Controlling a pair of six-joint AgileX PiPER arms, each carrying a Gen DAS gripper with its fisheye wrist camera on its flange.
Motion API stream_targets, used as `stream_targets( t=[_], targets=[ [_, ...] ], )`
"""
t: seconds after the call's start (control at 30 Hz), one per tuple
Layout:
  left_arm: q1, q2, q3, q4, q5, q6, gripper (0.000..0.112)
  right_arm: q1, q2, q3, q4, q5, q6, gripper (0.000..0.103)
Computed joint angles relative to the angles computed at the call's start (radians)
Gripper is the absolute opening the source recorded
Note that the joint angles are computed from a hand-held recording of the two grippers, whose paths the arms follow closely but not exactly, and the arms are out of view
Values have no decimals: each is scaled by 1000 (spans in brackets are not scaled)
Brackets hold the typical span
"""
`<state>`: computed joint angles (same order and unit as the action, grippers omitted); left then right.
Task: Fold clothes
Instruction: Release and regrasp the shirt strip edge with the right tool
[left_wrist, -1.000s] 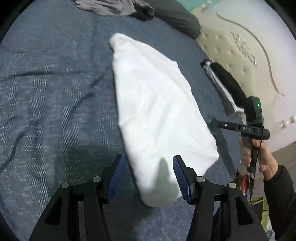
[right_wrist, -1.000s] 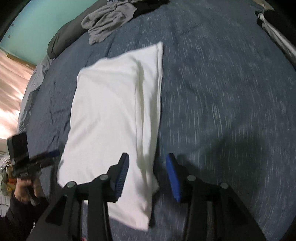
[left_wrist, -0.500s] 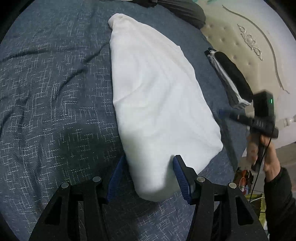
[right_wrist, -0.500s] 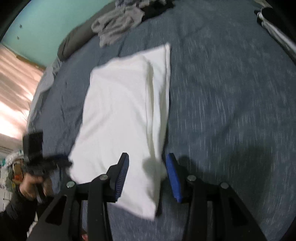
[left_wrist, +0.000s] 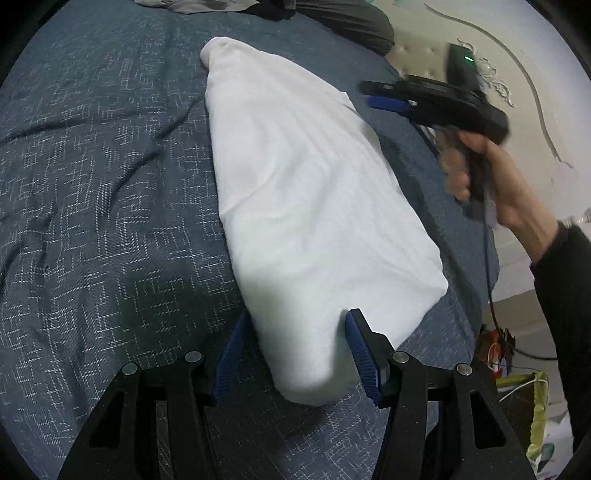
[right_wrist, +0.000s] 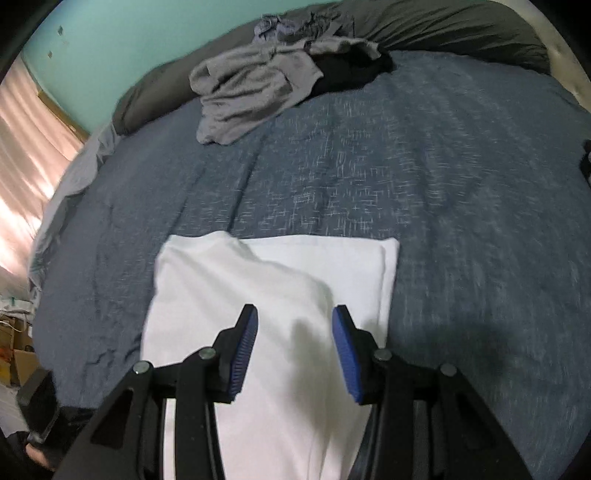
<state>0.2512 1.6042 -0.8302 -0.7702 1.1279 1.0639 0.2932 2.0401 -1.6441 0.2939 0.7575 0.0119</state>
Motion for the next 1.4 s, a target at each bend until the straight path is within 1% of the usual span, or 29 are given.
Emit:
stream_targets(
  t=[0.13,0.2,0.23,0.27,0.33,0.4,0.5,0.6,0.7,0.73,0.83,0.9,0.93,0.97,1.03,1.2,1.4],
  targets=[
    [7,9,1,-5,5,14,58,4,66,-63,21,-2,-33,42],
    [11,16,1,-10,7,19,58,12,84,-82,1,5,-35,24],
    [13,16,2,-9,8,20,58,20,91,-91,-25,8,-24,9],
    [15,16,3,-9,9,21,58,21,92,-89,-32,1,-25,5],
    [18,16,4,-8,10,23,58,14,81,-64,-24,-34,-28,1],
    [22,15,6,-7,12,26,58,5,51,-16,-29,-86,-4,1],
    [27,15,8,-6,14,29,58,0,40,7,-77,-111,56,1],
    [32,15,11,-4,16,32,58,4,53,-5,-102,-99,88,1],
    [30,16,10,0,16,27,58,-12,82,-44,-27,-47,41,1],
    [31,17,9,1,18,26,58,-12,88,-56,-34,-36,51,2],
    [35,21,5,5,22,30,58,-20,65,-47,-33,-62,80,3],
    [36,22,5,5,24,31,58,-24,54,-43,17,-85,40,3],
    [37,22,5,6,25,32,58,-20,60,-60,30,-78,22,8],
    [37,23,4,6,25,33,58,-11,76,-95,26,-51,15,16],
    [32,22,6,4,24,30,58,6,119,-180,16,8,3,23],
    [21,18,-1,6,29,16,58,60,255,-415,-25,131,30,24],
    [28,32,1,0,32,32,58,101,460,-785,-72,343,62,24]
  ],
)
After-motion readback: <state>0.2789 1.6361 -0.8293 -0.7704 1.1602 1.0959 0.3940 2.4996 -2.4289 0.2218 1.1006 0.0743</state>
